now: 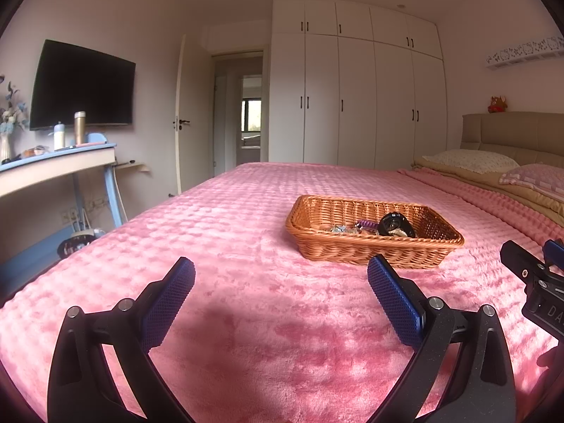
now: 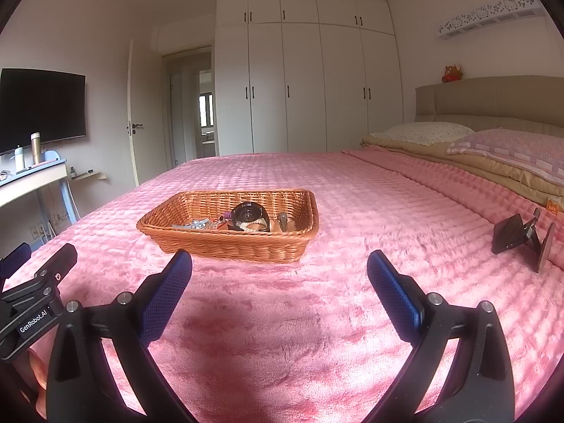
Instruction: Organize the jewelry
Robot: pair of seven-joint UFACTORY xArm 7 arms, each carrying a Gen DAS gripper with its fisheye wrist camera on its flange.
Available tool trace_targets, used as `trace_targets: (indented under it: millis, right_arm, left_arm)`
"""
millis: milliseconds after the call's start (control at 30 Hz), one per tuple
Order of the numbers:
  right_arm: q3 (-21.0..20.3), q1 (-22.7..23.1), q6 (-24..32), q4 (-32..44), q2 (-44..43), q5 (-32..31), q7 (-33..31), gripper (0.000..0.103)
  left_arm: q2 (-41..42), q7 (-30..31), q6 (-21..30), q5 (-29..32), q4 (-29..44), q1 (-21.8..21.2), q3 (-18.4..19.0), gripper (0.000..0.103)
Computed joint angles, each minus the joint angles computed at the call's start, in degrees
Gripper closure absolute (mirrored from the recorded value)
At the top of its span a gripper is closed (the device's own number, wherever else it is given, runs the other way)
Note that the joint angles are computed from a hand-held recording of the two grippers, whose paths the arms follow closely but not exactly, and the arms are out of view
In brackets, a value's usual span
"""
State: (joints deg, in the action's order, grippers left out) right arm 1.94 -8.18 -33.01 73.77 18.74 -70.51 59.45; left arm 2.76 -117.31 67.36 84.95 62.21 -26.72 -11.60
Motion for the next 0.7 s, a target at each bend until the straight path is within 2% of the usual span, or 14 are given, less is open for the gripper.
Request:
trace_targets:
  millis: [700]
  right_arm:
    - [-0.9, 0.5, -0.2, 1.6, 0.7, -3.2, 4.4, 0.008]
  left_arm:
    - [0.4, 0.2, -0.2, -0.1, 0.3, -0.2, 0.2, 0.008]
